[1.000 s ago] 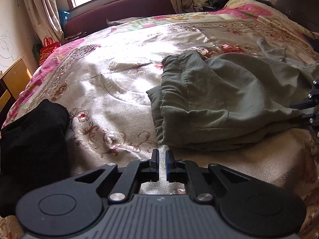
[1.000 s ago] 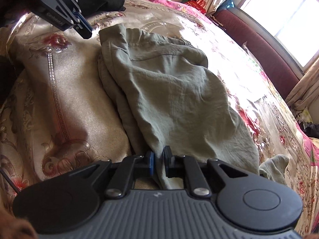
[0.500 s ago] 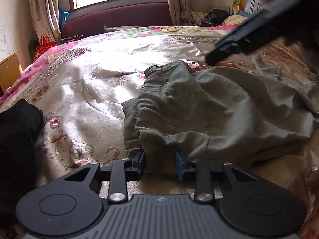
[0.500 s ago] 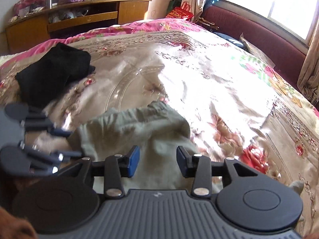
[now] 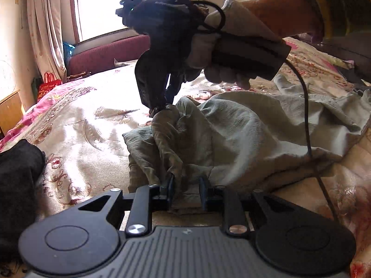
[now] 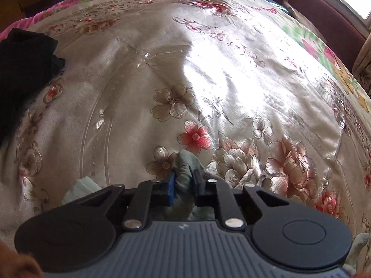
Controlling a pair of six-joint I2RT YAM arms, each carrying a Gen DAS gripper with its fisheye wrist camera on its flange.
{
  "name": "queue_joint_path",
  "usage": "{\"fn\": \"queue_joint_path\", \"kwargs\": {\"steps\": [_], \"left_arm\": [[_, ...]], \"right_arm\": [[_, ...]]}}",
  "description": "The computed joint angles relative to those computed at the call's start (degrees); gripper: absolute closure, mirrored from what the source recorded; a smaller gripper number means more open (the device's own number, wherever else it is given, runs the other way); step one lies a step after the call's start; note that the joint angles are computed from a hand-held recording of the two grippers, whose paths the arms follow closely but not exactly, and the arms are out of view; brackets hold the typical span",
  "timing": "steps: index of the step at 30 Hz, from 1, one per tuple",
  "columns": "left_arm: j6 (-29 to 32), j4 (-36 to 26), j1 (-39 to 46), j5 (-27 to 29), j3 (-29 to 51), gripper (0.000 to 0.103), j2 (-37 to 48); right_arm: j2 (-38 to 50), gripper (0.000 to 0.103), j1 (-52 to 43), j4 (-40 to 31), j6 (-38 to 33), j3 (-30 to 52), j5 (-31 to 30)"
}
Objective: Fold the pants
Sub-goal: 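Grasp the pants' cuff with the right gripper and lift it toward the left gripper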
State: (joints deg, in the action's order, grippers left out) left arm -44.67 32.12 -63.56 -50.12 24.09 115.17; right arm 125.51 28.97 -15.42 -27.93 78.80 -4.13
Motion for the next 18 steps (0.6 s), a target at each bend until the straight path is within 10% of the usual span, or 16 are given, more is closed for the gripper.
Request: {"fn": "queue_joint_path", "kwargs": {"steps": [8, 15, 18], "left_arm": [[1.96, 5.96, 0.11, -0.66, -1.07, 0.068, 0.32], [-0.06, 6.99, -0.17, 1.07, 1.11, 0.068, 2.42], [2.57, 4.26, -2.06, -0.7, 4.13, 0.068, 3.74]], "right_arm": [[-16.9, 0.09, -2.56, -2.59, -0.08, -9.55, -18.15], [-12.4, 0.067, 5.51, -1.27, -5.32, -10.05, -2.24], [-14.5, 0.038, 8.77, 0.12, -8.23, -14.7, -0.86]]}}
